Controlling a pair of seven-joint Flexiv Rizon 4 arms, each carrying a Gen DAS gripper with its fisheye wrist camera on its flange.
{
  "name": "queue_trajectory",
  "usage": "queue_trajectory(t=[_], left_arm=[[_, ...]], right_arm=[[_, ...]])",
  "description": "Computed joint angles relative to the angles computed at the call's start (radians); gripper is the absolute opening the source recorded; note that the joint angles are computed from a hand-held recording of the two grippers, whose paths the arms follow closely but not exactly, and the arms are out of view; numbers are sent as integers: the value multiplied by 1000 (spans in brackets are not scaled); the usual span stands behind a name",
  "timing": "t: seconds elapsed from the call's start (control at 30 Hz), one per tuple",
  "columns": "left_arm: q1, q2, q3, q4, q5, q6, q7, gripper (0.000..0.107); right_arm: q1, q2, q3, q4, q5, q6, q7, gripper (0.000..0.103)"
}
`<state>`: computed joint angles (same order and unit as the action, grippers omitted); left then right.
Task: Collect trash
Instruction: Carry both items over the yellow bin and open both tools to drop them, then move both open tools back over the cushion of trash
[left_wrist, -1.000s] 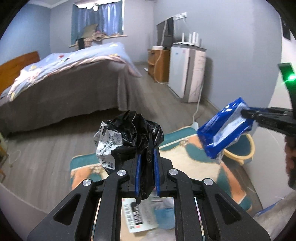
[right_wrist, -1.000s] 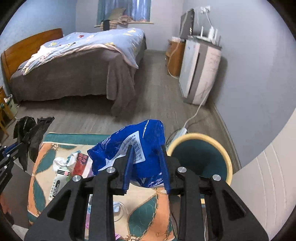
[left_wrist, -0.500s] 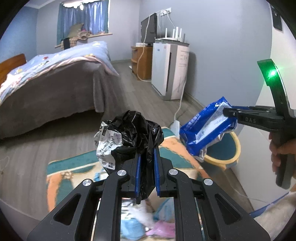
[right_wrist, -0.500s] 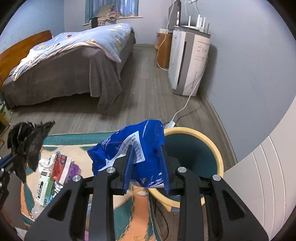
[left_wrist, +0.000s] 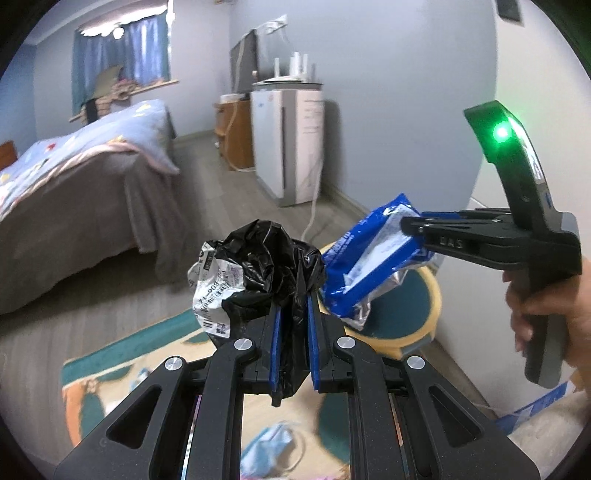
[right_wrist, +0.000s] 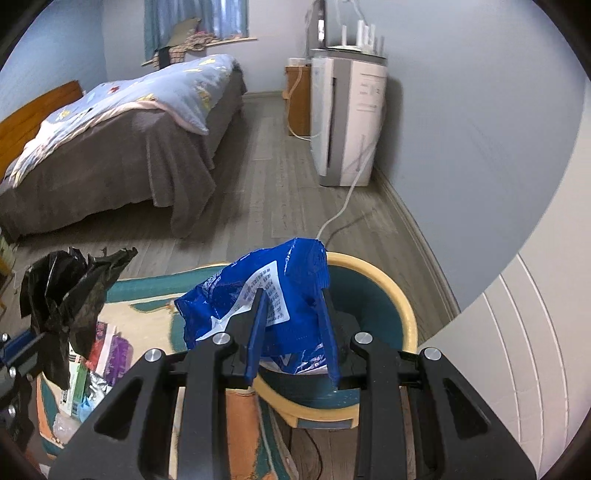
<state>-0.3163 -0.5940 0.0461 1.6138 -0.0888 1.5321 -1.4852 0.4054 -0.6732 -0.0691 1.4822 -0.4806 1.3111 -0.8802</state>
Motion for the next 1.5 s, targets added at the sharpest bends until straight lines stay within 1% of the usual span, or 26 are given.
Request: queue_trajectory(t=[0.1,0.17,0.23,0.27,0.3,0.37,0.47,0.53,0.6,0.67,0.73,0.8,0.9,0.97,1.0,1.03,1.07,1.1,1.13,1.17,1.23,1.27,1.33,1.37,1.43,1.5], left_arm=[[-27,-41,7,-70,13,-34,11,14],[-32,-61,-1,-101,16,-47,16,14],[-23,-88,-32,-148,6,-78,33,14],[-11,-105,-59,-171,-4,-89,47,14],[9,-120,-100,-185,-16,-85,73,14],[40,-153,-167,-210,-30,-66,134,14],[22,-192,-163,-257,-41,-83,173,14],[18,-225,-175,-299,-67,-121,184,14],[-3,-258,-154,-347,-77,-162,177,14],[-45,-294,-93,-409,-54,-208,164,14],[-67,-316,-58,-446,-22,-238,161,14],[-83,-343,-32,-493,3,-262,151,15],[-90,-366,-18,-537,21,-269,124,15],[-91,-374,-12,-555,33,-263,108,16],[-97,-380,3,-569,41,-256,90,23],[-100,-379,11,-568,48,-250,75,35],[-104,-379,23,-568,55,-245,55,43],[-104,-378,28,-565,61,-238,42,60],[-104,-376,33,-560,67,-225,29,69],[-106,-373,42,-551,72,-220,11,71],[-104,-374,53,-554,77,-232,-14,79],[-104,-368,59,-541,81,-230,-32,82],[-105,-361,75,-529,94,-229,-61,90],[-110,-351,91,-513,104,-223,-83,91],[-106,-336,96,-491,116,-220,-103,93],[-101,-310,98,-449,126,-211,-123,93]], right_arm=[[-7,0,-26,13,-3,1,19,27],[-26,-3,-21,14,12,-8,27,27],[-29,-6,-40,17,11,-25,53,27],[-29,-9,-50,16,6,-34,64,27],[-27,-12,-64,16,-2,-50,80,27],[-36,-21,-66,8,-8,-81,96,27],[-55,-36,-50,-9,-1,-138,111,27],[-56,-42,-55,-13,-12,-166,125,27],[-52,-47,-64,-16,-29,-194,142,28],[-57,-51,-59,-17,-37,-209,148,28],[-70,-56,-40,-25,-29,-211,142,29],[-72,-57,-40,-25,-32,-190,148,29],[-66,-54,-54,-17,-41,-146,172,31],[-60,-51,-71,-1,-52,-98,194,32],[-57,-50,-79,4,-59,-79,201,38],[-55,-52,-85,3,-64,-67,205,53],[-51,-54,-93,5,-69,-52,212,59],[-51,-54,-95,6,-71,-46,212,68],[-53,-58,-91,0,-69,-52,207,69],[-58,-60,-83,-5,-63,-62,200,69],[-69,-67,-65,-19,-46,-78,188,77],[-71,-69,-60,-26,-40,-85,185,79],[-70,-66,-59,-24,-35,-83,184,88],[-70,-65,-58,-24,-34,-80,181,90],[-67,-63,-55,-23,-32,-75,174,97],[-65,-67,-48,-37,-30,-84,161,97]])
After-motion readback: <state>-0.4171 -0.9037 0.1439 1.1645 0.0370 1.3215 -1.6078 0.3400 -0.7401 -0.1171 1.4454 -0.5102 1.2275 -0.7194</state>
